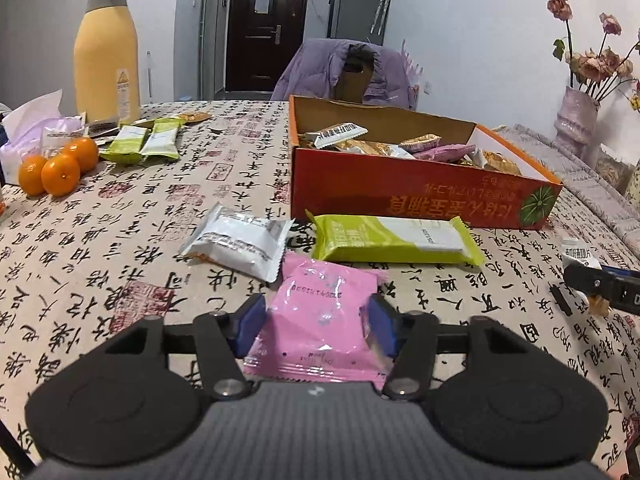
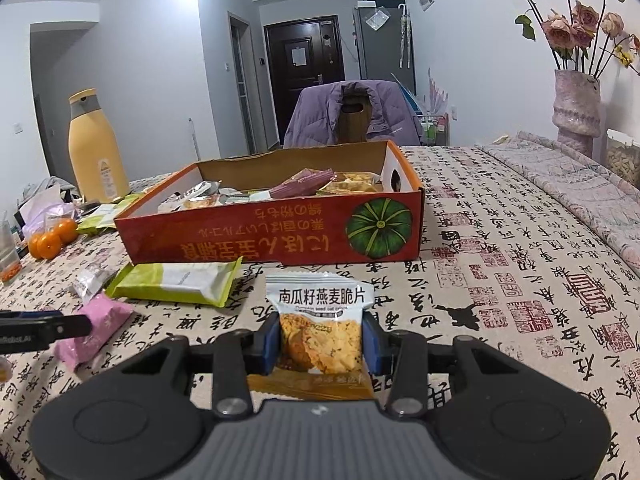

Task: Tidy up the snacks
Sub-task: 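Grasp a pink packet with the left tool while the right tool holds its packet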

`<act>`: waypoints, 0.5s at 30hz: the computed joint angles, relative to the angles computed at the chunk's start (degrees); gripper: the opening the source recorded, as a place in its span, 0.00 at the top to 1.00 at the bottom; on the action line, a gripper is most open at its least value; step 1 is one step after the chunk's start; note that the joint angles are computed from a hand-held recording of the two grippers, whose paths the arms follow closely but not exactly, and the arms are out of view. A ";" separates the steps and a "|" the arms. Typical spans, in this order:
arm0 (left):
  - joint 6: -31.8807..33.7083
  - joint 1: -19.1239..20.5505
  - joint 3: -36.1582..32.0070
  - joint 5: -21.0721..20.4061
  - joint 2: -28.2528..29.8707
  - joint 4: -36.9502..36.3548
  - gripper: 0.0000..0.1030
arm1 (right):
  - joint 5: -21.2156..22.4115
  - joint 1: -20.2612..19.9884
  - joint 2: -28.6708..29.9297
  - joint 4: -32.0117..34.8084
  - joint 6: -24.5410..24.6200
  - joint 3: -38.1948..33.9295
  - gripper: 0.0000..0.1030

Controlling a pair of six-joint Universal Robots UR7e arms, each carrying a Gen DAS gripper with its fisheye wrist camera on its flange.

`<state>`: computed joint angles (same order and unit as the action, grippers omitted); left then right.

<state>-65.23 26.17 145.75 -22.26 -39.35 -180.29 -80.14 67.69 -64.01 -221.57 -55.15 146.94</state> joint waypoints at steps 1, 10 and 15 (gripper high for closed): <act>0.58 0.39 -0.44 -0.15 0.07 -0.19 0.33 | 0.05 -0.02 -0.01 0.00 -0.07 0.08 0.61; 3.98 4.38 -5.60 -0.99 0.23 5.36 0.29 | 0.42 -0.40 -0.02 0.41 -0.21 0.08 0.61; 3.07 5.03 -6.40 -0.71 0.39 7.86 0.38 | 0.27 -0.35 0.23 0.39 -0.22 0.00 0.61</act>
<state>-62.16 31.20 139.34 -22.96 -38.95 -172.43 -79.87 67.34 -63.78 -221.19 -55.37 146.94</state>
